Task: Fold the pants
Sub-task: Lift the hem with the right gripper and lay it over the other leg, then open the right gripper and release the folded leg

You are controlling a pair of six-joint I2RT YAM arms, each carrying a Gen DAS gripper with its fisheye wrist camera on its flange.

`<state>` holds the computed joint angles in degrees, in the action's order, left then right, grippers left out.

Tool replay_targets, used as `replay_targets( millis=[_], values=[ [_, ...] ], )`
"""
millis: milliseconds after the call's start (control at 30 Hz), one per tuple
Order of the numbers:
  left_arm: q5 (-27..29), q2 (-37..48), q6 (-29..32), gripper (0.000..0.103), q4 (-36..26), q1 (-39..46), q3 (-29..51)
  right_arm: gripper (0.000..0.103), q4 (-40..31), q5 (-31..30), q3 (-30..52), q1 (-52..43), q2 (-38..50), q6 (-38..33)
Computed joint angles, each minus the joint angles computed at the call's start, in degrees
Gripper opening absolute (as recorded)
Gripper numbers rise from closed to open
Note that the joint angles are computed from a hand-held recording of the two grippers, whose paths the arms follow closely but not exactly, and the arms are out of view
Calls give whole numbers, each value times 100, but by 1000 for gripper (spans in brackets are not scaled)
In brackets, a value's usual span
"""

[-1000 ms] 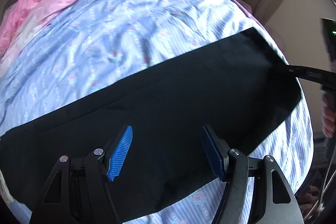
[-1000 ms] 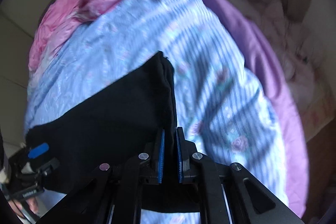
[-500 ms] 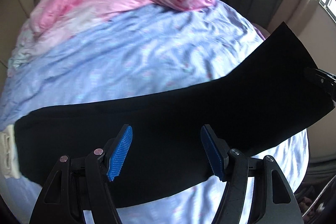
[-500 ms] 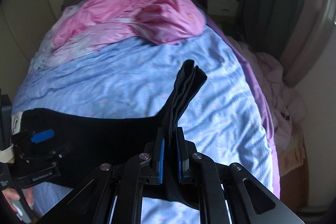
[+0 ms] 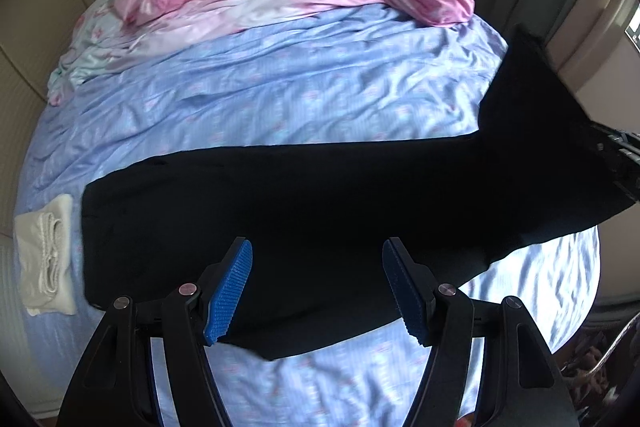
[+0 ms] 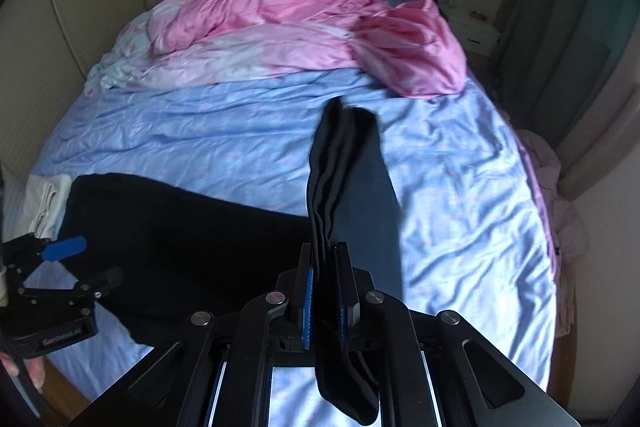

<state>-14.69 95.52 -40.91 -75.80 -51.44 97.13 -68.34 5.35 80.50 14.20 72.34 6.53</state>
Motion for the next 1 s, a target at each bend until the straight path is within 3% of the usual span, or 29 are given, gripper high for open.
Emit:
replay_targets(
  millis=[233, 433, 667, 1000],
  values=[
    [250, -898, 992, 67, 318, 773, -1162, 10, 212, 819, -195, 1546, 812, 1593],
    [661, -1332, 1721, 67, 794, 1418, -1995, 10, 511, 1031, -175, 2132, 1759, 2342],
    [872, -1562, 2234, 67, 1107, 1903, -2629, 10, 781, 994, 32, 2628, 2850, 2753],
    [1030, -1834, 2602, 67, 1115, 2652, -3037, 11, 794, 651, 693, 3030, 3795, 2728]
  ],
)
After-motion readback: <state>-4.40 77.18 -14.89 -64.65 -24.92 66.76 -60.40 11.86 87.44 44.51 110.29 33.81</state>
